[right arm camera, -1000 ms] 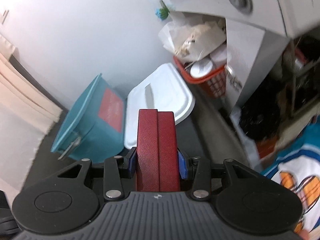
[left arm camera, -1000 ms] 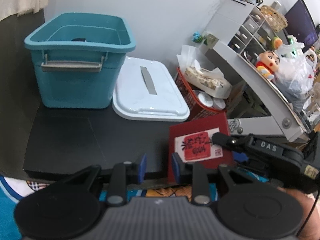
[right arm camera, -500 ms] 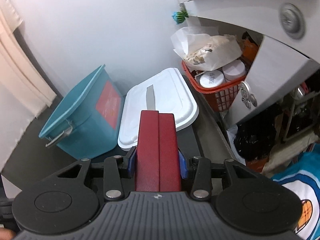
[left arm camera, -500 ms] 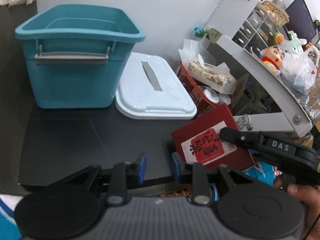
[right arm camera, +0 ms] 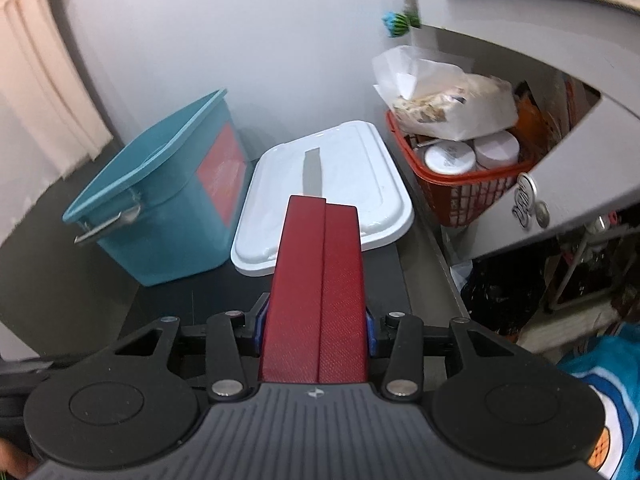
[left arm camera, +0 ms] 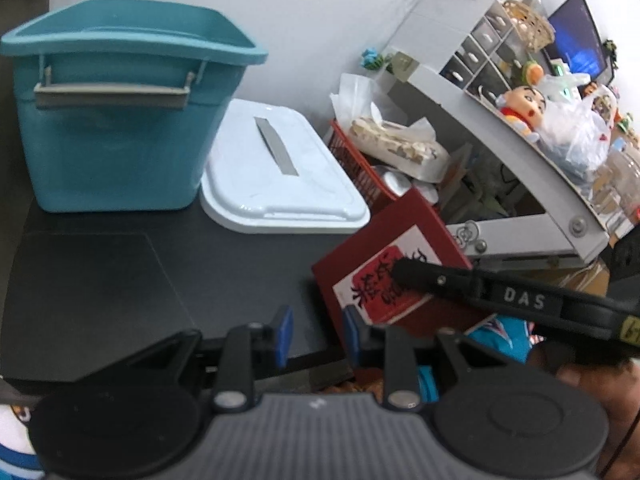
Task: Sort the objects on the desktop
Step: 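Lift the red box off the floor with the right tool, then carry the held red box up over the teal bin with the right tool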
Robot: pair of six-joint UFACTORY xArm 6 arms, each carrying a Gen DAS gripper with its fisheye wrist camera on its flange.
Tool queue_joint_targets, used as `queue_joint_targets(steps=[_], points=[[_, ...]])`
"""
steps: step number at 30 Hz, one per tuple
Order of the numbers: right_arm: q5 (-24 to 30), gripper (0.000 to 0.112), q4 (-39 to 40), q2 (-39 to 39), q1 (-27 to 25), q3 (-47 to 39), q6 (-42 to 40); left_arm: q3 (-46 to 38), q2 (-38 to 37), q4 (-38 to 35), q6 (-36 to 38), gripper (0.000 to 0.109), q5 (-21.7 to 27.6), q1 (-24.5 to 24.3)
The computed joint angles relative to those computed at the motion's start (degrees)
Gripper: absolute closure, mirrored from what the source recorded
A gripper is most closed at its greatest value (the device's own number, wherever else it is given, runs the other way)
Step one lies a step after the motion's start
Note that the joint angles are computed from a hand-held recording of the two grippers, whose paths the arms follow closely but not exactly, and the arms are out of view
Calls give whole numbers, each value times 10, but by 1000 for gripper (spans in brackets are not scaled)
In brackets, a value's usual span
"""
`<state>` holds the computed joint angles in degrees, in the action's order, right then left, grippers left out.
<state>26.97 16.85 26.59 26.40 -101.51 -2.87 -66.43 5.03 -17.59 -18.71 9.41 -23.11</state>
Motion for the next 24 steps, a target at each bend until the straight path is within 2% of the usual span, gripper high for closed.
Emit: queue_joint_targets(steps=[2,4,9,12,15,18,24], points=[[0,67,-13,-2,4,0,-6,-4,5,-53,49,79,0,-2],[-7,67,-10,-8,7,5,-20,-8,12,-35,48,79,11,1],[-23,67,52,-22,13,9,-76,-15,19,-103,109,79,4,-1],[-26,68,84,-26,17,5,-109,-11,15,-90,104,78,-7,1],[-12,68,91,-27,17,-7,-99,-3,7,-86,101,78,-19,4],[4,68,171,-30,9,-22,-123,3,0,-103,110,78,-25,7],[33,68,219,-32,6,-40,-128,2,-10,-148,144,79,-40,3]])
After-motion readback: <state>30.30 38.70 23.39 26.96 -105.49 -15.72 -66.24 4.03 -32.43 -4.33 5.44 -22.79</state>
